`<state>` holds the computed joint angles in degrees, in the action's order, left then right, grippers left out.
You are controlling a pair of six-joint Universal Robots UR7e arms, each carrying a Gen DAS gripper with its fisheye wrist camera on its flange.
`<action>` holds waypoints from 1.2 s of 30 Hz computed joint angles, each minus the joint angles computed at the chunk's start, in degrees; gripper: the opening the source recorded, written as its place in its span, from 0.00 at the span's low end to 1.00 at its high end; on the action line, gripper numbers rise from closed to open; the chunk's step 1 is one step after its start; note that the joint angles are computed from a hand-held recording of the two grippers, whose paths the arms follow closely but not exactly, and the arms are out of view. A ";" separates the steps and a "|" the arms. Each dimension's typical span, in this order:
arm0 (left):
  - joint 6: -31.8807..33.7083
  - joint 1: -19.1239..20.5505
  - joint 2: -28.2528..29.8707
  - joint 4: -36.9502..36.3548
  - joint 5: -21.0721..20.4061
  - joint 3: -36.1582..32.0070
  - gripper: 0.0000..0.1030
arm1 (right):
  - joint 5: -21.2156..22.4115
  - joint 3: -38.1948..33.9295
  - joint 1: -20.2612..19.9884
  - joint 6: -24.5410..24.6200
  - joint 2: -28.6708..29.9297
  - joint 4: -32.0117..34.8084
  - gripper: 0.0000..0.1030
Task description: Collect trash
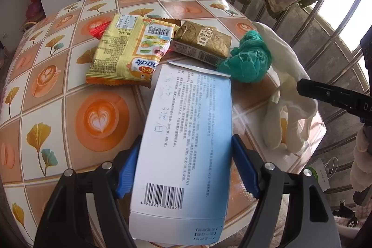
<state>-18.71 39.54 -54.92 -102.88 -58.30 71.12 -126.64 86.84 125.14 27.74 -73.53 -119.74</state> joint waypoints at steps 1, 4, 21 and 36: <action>0.01 -0.05 -0.01 0.01 0.15 0.04 0.70 | -0.01 0.12 -0.04 0.13 -0.12 0.01 0.36; -0.11 -0.04 0.10 0.54 0.28 -0.13 0.70 | -0.06 0.35 -0.16 0.54 -0.38 0.05 0.34; 0.05 -0.16 0.42 1.44 1.03 -0.07 0.69 | 0.25 0.51 -0.46 1.85 -0.68 0.30 0.21; 1.51 -0.48 -0.01 0.21 1.31 0.90 0.69 | 0.18 0.77 -0.45 2.55 -1.14 -0.37 0.11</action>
